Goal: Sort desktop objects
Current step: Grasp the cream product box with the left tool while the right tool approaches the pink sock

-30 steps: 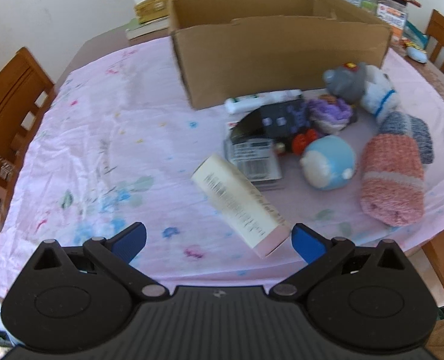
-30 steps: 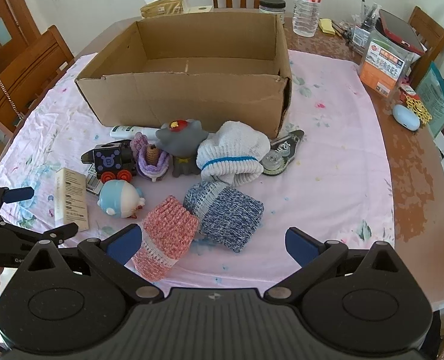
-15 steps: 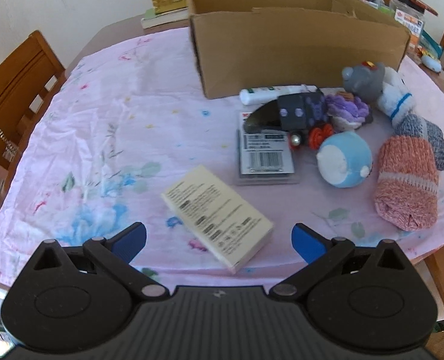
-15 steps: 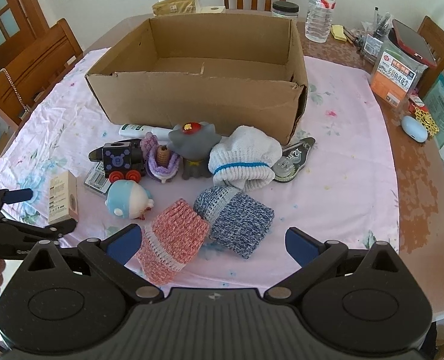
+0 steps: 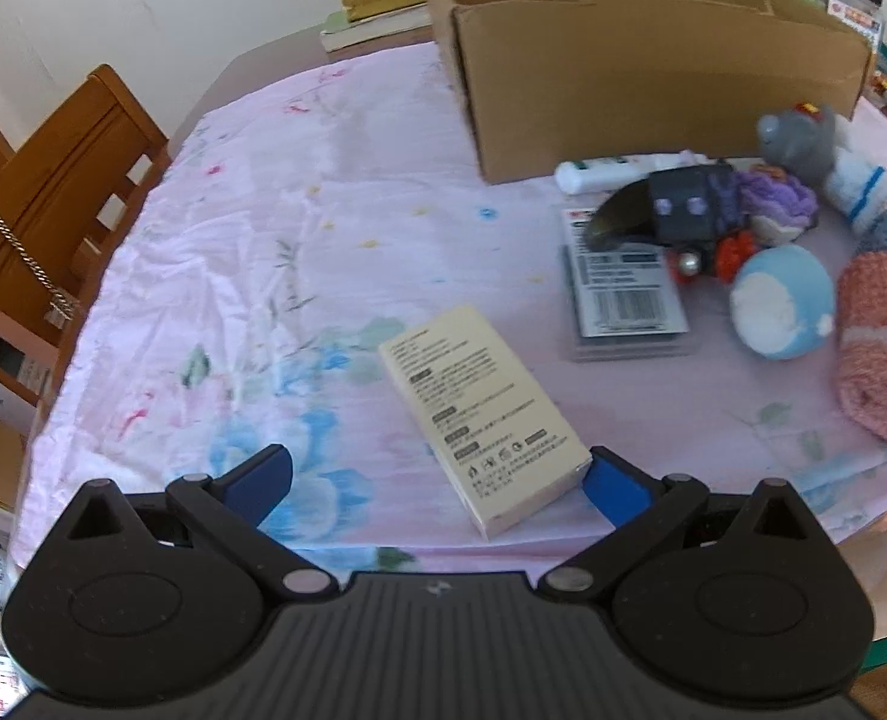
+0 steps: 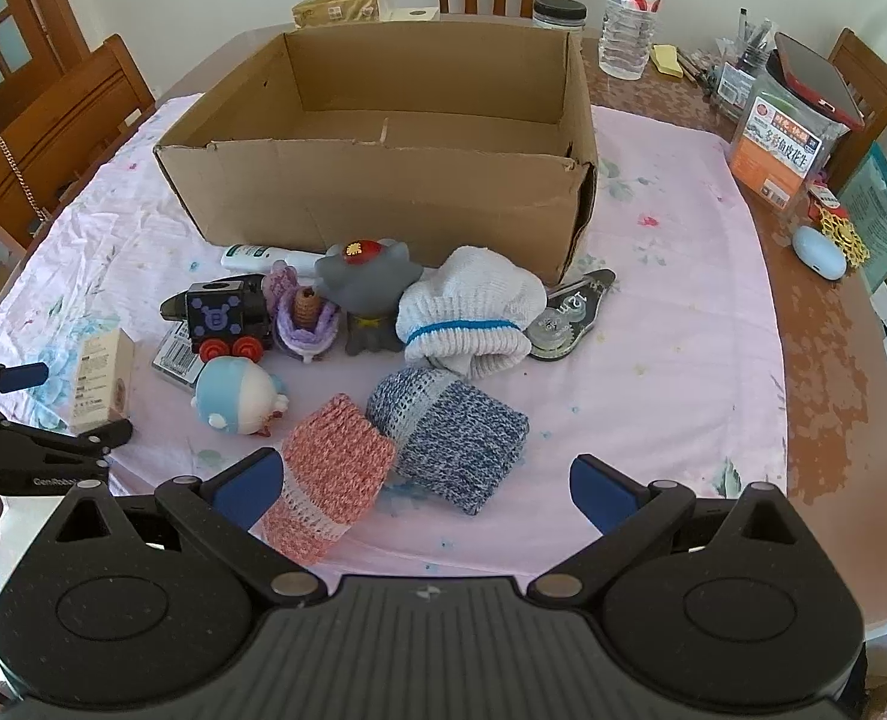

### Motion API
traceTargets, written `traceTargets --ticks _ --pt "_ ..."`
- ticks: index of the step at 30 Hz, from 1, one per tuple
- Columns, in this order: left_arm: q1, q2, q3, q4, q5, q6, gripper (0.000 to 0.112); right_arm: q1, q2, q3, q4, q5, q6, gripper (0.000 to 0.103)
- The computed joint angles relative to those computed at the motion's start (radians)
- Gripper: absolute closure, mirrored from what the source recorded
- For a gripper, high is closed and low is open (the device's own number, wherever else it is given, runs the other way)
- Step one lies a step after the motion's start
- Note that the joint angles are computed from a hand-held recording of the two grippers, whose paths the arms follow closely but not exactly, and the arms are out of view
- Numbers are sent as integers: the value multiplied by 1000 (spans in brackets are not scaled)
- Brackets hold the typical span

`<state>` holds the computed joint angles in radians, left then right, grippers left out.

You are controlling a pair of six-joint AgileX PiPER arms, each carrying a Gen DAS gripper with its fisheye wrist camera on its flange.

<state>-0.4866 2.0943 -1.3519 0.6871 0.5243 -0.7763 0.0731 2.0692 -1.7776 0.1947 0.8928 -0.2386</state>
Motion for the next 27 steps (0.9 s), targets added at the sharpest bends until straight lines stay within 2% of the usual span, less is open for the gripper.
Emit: traceTargets --ticks 9,13,15,18,20,22,27 --pt "60 25 -41 36 23 29 10 15 4 -13 -21 2 14 0" --pt "84 18 -35 30 -7 22 10 23 4 -12 -33 0 40 0" --pt "86 10 -18 36 -49 -11 11 28 4 -11 -39 -3 53 0" --pt "75 5 4 67 -111 -81 21 40 3 -8 -48 -6 69 0" --pt "71 10 2 28 -140 -52 36 47 0 -4 -53 -10 73 0" --pt "64 20 -7 21 -143 -44 40 53 -2 -2 -59 -15 75 0" --pt "66 27 -4 57 -159 -112 40 58 -14 25 -48 -45 54 0"
